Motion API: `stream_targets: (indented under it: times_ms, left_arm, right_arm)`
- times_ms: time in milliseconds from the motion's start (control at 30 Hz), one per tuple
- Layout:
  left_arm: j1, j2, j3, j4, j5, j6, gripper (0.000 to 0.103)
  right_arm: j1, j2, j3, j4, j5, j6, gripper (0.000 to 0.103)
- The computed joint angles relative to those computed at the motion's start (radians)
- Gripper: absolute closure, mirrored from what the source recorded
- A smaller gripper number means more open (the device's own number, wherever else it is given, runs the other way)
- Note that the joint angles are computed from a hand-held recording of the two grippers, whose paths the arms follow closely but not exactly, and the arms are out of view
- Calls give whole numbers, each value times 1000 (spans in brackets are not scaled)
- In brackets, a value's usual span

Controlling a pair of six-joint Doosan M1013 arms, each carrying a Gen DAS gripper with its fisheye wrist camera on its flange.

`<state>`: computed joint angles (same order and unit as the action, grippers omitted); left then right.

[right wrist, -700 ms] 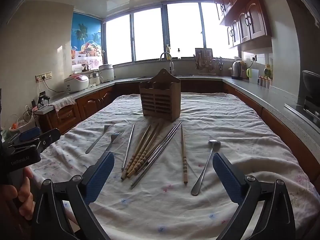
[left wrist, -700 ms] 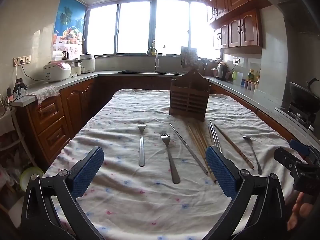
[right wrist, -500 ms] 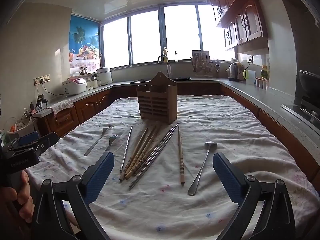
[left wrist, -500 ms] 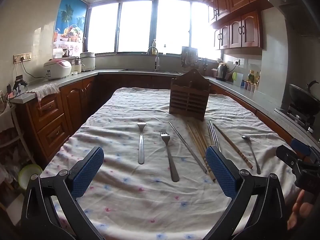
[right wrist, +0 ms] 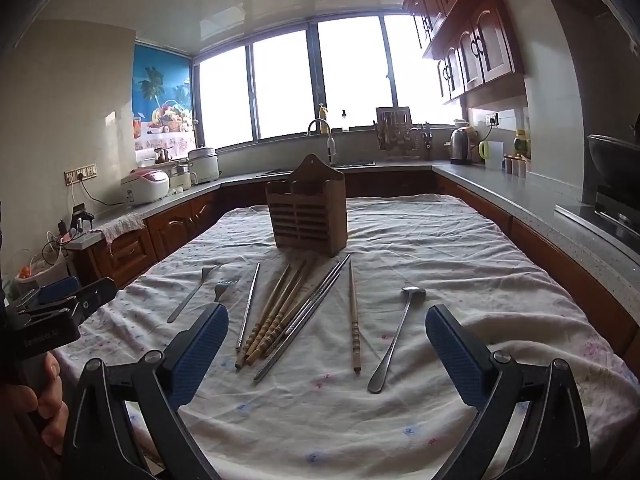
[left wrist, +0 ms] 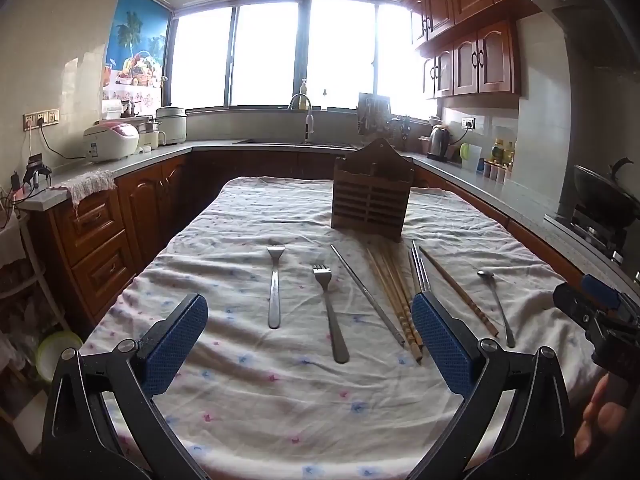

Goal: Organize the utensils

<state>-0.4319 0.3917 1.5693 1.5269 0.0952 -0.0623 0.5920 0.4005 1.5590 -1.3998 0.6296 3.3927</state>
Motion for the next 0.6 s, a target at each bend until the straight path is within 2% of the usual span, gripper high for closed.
stream_targets:
  times_ms: [267, 600]
  left_arm:
    - [-1, -1, 0, -35, 0, 41, 0]
    - [-5, -6, 7, 151, 2, -139, 0]
  right_arm:
    - [1, 2, -1, -8, -4, 4, 3]
    - [2, -5, 8, -43, -4, 43, 3]
